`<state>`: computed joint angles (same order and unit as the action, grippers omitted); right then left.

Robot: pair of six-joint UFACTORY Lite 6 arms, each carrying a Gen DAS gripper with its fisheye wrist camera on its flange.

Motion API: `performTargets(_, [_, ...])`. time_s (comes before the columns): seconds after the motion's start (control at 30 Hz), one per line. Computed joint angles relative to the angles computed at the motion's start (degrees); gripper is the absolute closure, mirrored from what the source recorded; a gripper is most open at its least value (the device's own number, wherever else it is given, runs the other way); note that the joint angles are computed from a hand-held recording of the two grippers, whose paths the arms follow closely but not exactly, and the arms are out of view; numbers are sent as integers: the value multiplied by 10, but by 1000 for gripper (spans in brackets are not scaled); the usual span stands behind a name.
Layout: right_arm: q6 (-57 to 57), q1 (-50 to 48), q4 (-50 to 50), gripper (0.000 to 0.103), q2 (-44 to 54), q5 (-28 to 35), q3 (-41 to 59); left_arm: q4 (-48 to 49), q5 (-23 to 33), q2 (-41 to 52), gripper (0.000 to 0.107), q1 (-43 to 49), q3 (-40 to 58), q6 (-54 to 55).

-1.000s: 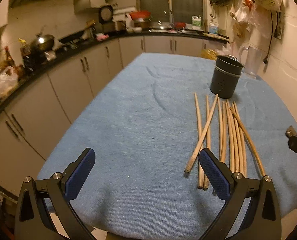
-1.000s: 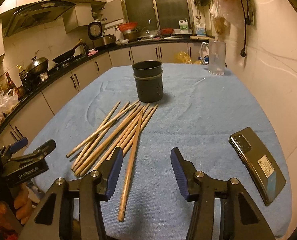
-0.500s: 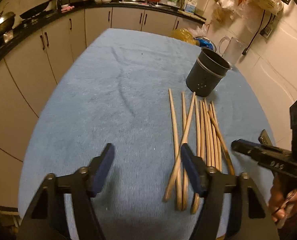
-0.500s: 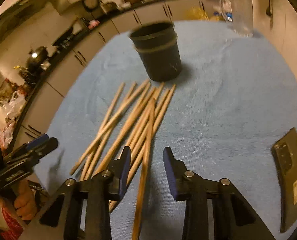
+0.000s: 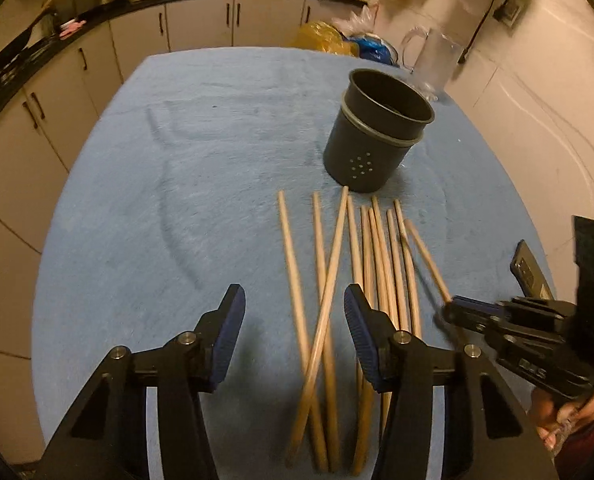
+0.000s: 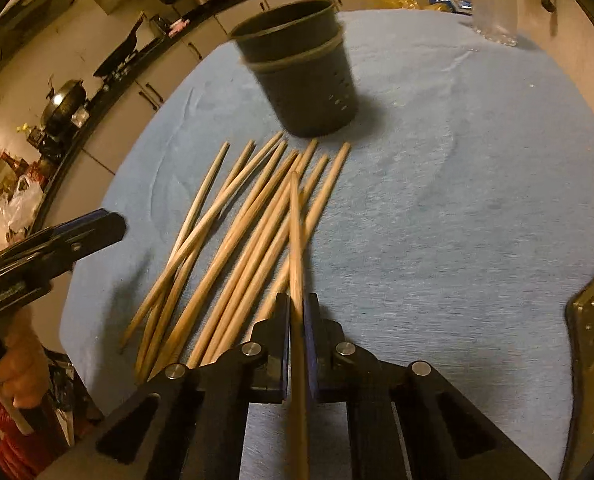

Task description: Organize utensils

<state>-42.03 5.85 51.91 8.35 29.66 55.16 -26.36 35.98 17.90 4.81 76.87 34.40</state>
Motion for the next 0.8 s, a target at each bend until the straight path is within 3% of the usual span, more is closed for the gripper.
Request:
performTargets(0.17, [-56,-46,59,95,-29,22,-28,48,36,95,80,-44,113,-62])
performTargets(0.67, [-135,-112,124,95,-41,73,-50,197,70,236,82,-117,271,-175])
performTargets(0.8, [-144,-118,134,95,-42,80,-52,210,65,256,91,-127,285,-183])
